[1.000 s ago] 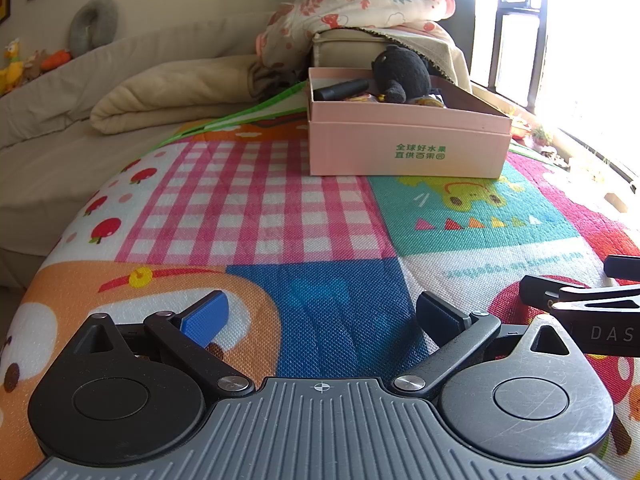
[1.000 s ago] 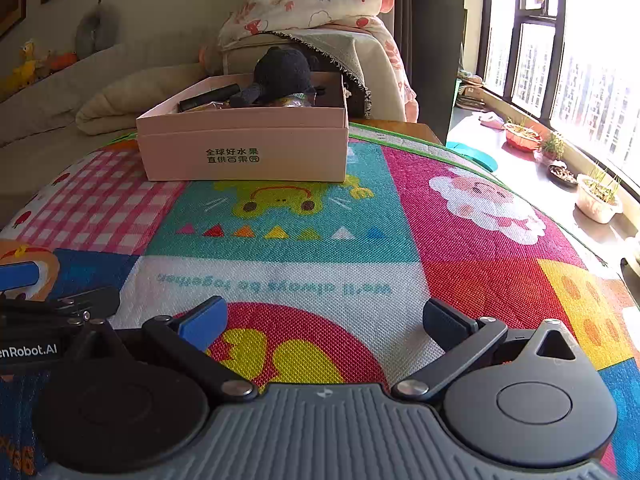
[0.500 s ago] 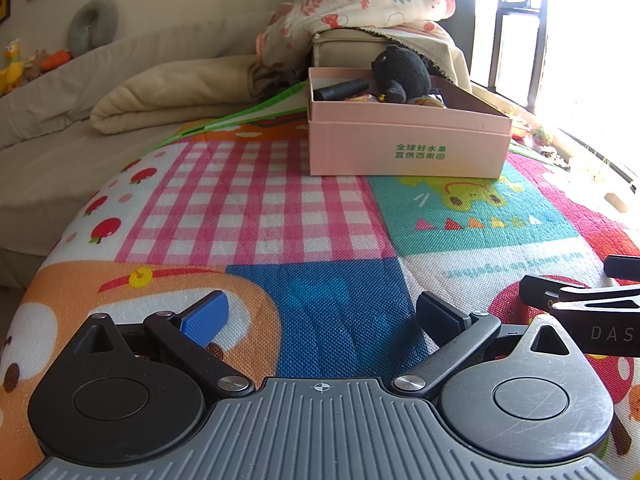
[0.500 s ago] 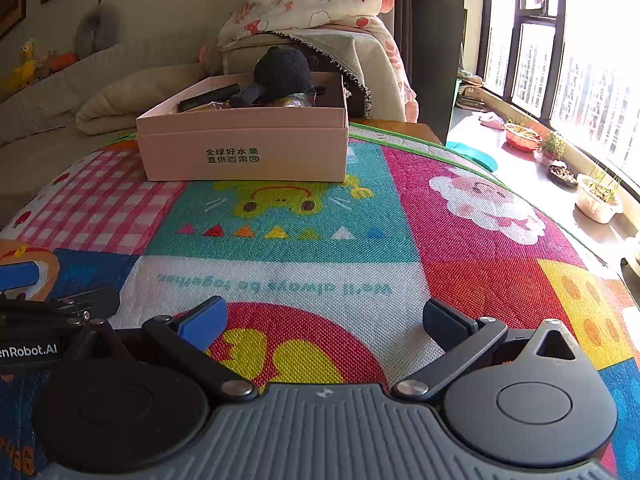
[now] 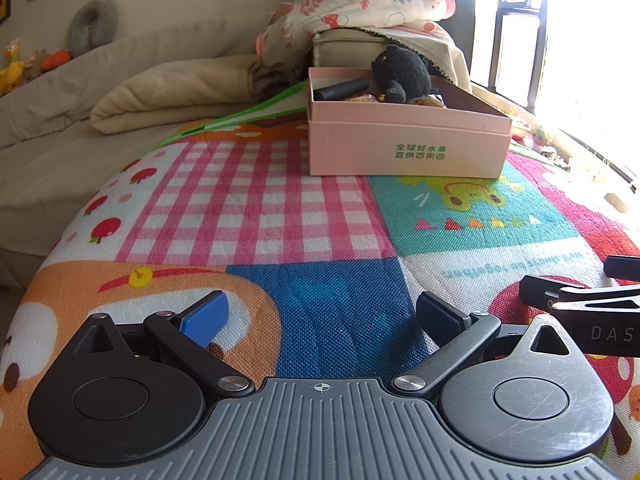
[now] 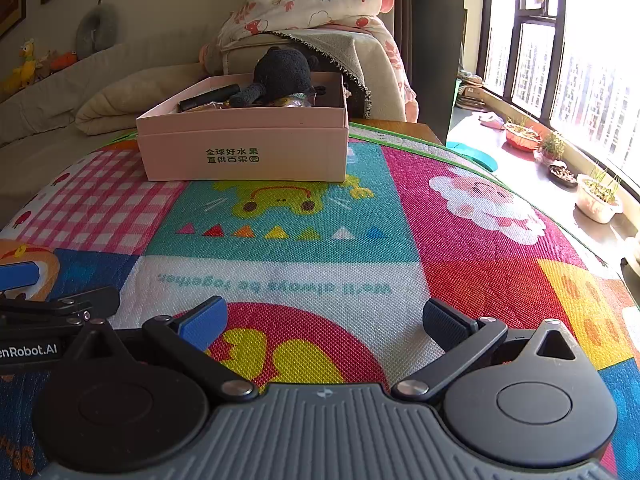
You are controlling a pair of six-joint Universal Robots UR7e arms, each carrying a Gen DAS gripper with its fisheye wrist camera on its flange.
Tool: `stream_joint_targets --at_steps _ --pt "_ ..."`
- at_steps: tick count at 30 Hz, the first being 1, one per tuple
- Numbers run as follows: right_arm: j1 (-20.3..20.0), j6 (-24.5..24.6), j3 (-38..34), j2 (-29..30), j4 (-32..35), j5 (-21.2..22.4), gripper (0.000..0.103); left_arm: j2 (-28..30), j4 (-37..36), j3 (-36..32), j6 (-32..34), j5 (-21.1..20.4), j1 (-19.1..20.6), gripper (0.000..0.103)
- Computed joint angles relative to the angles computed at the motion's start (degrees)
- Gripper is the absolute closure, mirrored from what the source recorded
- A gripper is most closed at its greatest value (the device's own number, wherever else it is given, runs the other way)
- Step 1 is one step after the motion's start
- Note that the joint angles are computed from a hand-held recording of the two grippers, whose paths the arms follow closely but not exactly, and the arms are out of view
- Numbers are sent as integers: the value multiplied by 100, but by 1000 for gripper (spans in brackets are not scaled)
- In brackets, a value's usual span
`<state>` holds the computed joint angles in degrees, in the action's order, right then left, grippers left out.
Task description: Organize objects
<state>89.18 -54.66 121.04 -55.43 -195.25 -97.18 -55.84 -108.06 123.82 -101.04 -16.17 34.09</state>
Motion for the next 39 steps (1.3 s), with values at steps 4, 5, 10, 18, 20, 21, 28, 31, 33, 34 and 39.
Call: stream_joint_targets --at_steps 4,5,10,18,20,21,28,31,33,34,39 --pt "-1 -1 -3 1 1 0 0 -4 -31 15 11 -2 -3 0" --pt "-2 0 -4 2 2 2 0 -9 5 10 1 0 1 0" --pt "-4 -4 -9 7 1 3 0 -15 -41 25 24 2 3 0" --pt "-5 -4 -10 8 2 3 0 -45 -110 67 59 1 6 0" --pt "-5 -2 -6 7 -2 3 0 -48 -129 72 54 -2 7 0" --pt "-5 -2 -6 7 -2 3 0 -47 -97 62 30 -4 8 0" --pt "-6 -3 -3 2 -2 4 0 -38 -100 51 32 -6 9 0" --pt "-6 -3 -3 2 -2 4 0 -29 -86 42 21 -6 8 0" --pt "-6 -3 -3 2 -2 4 0 -32 -72 43 12 -6 7 0" --pt "-6 -3 -1 1 -1 2 0 -27 -77 39 14 -7 8 0" --pt "-6 -2 -1 0 0 3 0 -29 -65 39 7 -5 8 0"
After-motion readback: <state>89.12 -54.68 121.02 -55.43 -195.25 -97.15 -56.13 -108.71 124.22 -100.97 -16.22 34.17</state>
